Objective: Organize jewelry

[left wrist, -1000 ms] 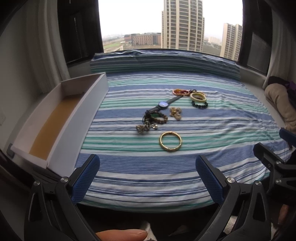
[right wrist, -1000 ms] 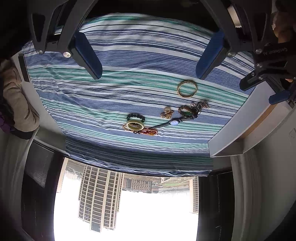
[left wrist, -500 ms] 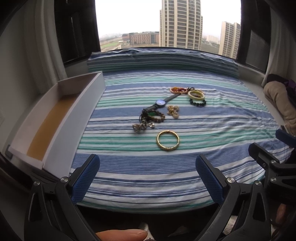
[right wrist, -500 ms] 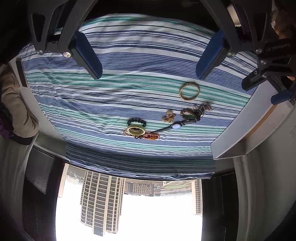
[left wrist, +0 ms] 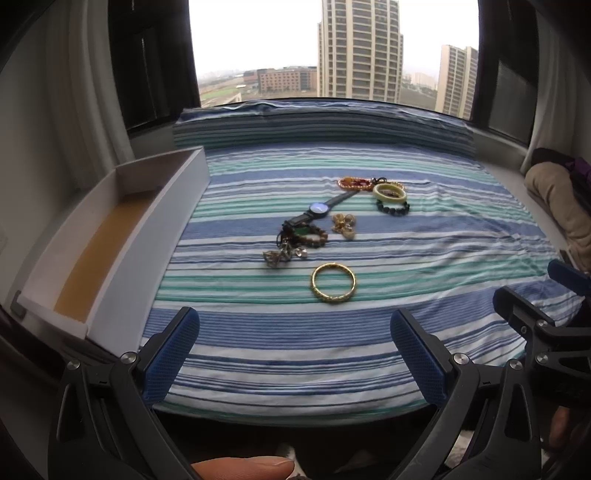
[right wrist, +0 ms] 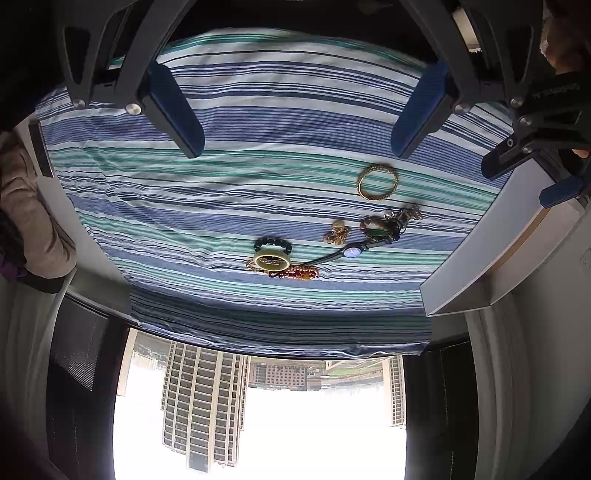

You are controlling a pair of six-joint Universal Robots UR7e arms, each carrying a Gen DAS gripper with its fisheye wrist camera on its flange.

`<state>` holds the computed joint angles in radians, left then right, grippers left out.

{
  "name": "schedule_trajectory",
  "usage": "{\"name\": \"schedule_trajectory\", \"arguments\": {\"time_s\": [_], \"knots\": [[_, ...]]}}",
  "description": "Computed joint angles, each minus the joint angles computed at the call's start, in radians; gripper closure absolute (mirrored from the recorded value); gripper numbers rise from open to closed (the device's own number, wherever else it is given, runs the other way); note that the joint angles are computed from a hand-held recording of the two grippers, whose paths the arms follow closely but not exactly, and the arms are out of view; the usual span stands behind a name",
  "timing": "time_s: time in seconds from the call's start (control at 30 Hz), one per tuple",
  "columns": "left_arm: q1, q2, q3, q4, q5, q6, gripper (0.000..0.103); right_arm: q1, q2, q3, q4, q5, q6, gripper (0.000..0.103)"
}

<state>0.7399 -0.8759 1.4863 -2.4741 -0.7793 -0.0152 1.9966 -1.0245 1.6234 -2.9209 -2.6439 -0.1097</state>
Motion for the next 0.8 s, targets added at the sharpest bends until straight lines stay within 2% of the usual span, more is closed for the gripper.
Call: {"name": "schedule_trajectory", "arguments": {"time_s": [0.8], "knots": [[0.002, 0.006, -0.008, 0.022, 0.002, -0.005, 0.0, -0.004, -0.006, 0.006, 0.031, 0.009, 0.03, 0.0]]}}
